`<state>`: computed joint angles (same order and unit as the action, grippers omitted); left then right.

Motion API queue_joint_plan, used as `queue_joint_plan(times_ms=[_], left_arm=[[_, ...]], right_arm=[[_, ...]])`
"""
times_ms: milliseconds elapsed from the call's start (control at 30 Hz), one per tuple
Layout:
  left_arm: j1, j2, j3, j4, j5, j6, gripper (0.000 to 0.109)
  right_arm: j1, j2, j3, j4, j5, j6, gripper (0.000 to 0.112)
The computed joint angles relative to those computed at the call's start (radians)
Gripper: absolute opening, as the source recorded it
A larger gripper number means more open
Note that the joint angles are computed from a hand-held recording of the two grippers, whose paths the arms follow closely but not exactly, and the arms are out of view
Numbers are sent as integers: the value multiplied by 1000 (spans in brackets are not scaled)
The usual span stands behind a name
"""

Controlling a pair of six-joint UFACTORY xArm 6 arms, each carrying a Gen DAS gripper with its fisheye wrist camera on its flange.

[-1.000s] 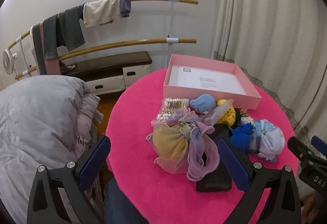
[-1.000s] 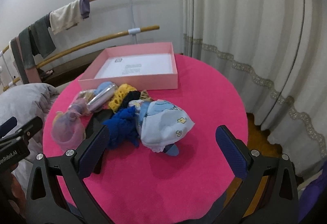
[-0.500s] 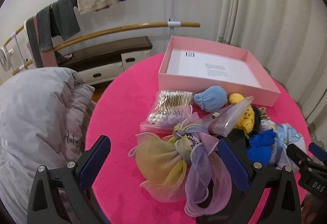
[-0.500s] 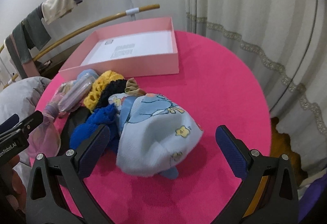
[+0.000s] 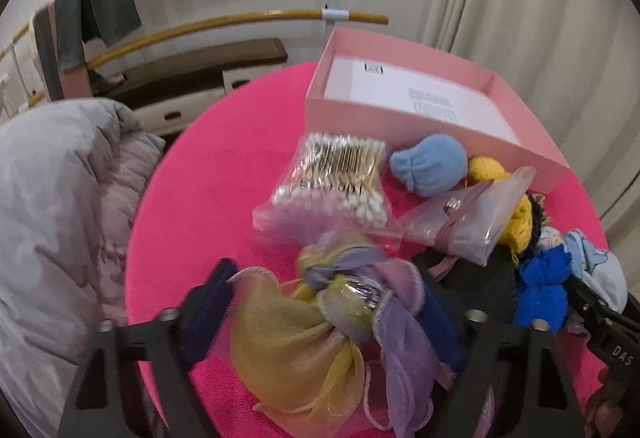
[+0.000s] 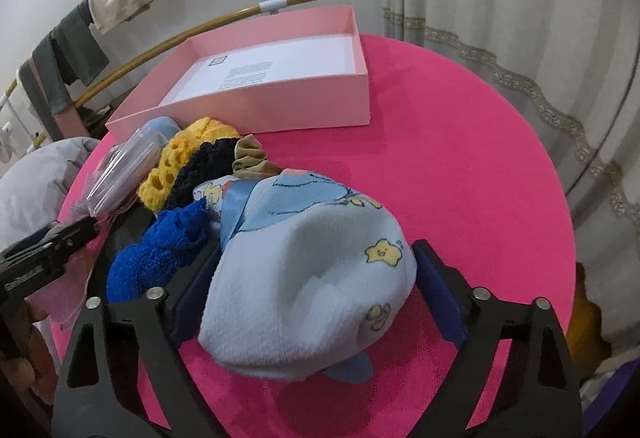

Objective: Organize soft objects
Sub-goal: 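Grasp the sheer scrunchie bundle with left tool while right tool grasps the light-blue cloth, then carry both items into the pink box and open both tools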

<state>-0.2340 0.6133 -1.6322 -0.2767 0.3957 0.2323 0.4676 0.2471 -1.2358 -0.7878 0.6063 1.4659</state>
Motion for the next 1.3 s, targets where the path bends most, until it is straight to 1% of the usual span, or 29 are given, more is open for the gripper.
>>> queue_joint_plan(times_ms=[33, 100, 167, 200, 267, 333, 400, 467, 500, 533, 633, 767, 867, 933, 1100, 1300], left_arm=[[5, 10, -17, -38, 22, 29, 62], [11, 16, -32, -72, 39, 57, 59], [11, 9, -23, -64, 17, 61, 57], [12, 6, -20, -65, 8, 68, 55], [12, 0, -11, -91, 3, 97, 53], [11, 0, -6, -81, 8, 98, 49], [7, -14, 19, -79, -4, 98, 47], [4, -30, 41, -89, -16, 111, 45], [3, -36, 48, -93, -21, 116, 43], [5, -48, 62, -105, -30, 129, 43], [3, -86, 101, -118, -46, 137, 41], [3, -148, 171, -145, -83, 181, 41], [0, -201, 230, -177, -113, 224, 40], [-1, -233, 261, -199, -123, 247, 40], [3, -306, 318, -242, -130, 293, 40], [5, -336, 303, -258, -124, 310, 40]], right_arm=[[-2, -4, 7, -8, -12, 10, 82], [-4, -18, 24, -23, -30, 31, 77], [-2, -26, 29, -26, -27, 37, 75], [-2, -26, 28, -22, -28, 31, 75], [-5, -15, 17, -9, -26, 15, 82], [-11, 1, 2, -11, -26, 25, 88], [-19, 15, -9, -16, -38, 28, 88], [-23, 18, -5, -40, -56, 34, 79], [-25, 12, 4, -50, -73, 39, 68], [-27, 3, 15, -56, -91, 46, 61], [-20, -24, 37, -79, -78, 75, 56], [-15, -85, 88, -131, -54, 154, 55], [0, -125, 107, -153, -25, 177, 56], [10, -141, 108, -165, -9, 183, 56], [21, -161, 101, -190, -3, 194, 56], [25, -148, 46, -192, 7, 151, 56]])
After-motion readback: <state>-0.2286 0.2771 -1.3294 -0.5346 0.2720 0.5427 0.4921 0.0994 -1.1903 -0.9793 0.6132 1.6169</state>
